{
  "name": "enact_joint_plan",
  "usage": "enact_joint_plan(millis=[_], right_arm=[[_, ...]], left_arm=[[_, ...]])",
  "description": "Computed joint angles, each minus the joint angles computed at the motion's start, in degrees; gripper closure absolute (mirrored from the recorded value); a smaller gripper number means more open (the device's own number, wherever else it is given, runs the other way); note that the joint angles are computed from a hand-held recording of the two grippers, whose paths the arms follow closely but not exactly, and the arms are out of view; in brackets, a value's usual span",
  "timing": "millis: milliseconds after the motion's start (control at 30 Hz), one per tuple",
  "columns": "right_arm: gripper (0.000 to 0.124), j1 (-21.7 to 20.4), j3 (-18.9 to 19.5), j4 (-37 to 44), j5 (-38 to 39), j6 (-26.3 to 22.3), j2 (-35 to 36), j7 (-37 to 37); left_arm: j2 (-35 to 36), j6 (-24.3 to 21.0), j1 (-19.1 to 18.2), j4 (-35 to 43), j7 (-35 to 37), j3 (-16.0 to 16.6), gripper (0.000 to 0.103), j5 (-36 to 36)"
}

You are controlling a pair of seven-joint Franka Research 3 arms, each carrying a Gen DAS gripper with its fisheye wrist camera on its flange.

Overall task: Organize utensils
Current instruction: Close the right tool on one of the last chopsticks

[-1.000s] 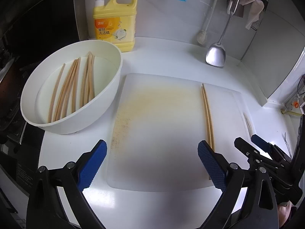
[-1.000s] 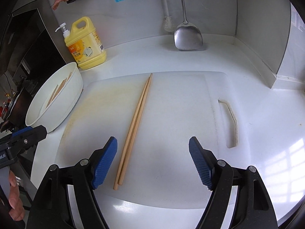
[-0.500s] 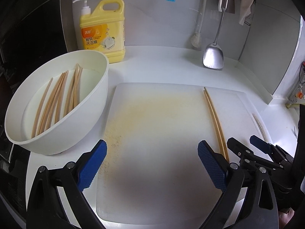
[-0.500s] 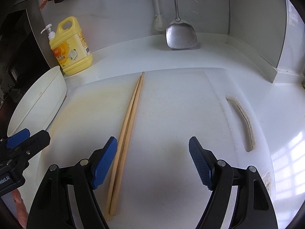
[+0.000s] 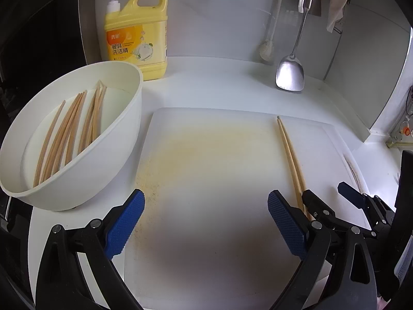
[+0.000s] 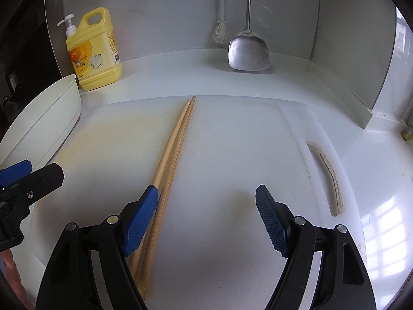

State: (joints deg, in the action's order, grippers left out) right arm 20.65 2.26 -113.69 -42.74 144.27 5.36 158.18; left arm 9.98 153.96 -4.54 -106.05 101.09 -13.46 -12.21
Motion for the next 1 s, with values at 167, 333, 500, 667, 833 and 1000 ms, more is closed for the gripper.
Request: enact_joint_plan(millis=[167,333,500,667,833,1000], right_arm=[[0.051,0.4,-0.1,0.5,-2.1,0.8,0.6,-0.4],[0.081,0.2,-0.5,0.3,-2.5,4.6,1.1,-2.6],[0.117,0.0,-1.0,0.8,-0.1,5.8,1.6,-6.4],[0.117,-0.7,-1.7,-1.3,0.3,7.3,0.2,-5.3],[0.117,-2.4,-1.8,-3.8,-0.1,7.6,-1.9,-3.8],[0.117,-4.7,-1.3,-6.4,-0.2,8.2,-3.9,-3.0]], left_arm=[[0.6,0.0,-0.1,0.7,-1.0,0.1,0.009,0.6],[1.7,-0.5,-0.2,1.8,-1.4,-0.4,0.009,0.9],[2.9,-0.6,-1.1,2.9,-3.4,-0.4,0.009,3.0],[5.0,-2.4,-1.9,5.8,-5.3,-0.9,0.008,5.2],[6.8,-3.6,-3.4,8.0,-7.2,-1.1,0.008,7.7],[8.7,-4.3,-5.2,9.9,-10.1,-0.7,0.008,11.8]])
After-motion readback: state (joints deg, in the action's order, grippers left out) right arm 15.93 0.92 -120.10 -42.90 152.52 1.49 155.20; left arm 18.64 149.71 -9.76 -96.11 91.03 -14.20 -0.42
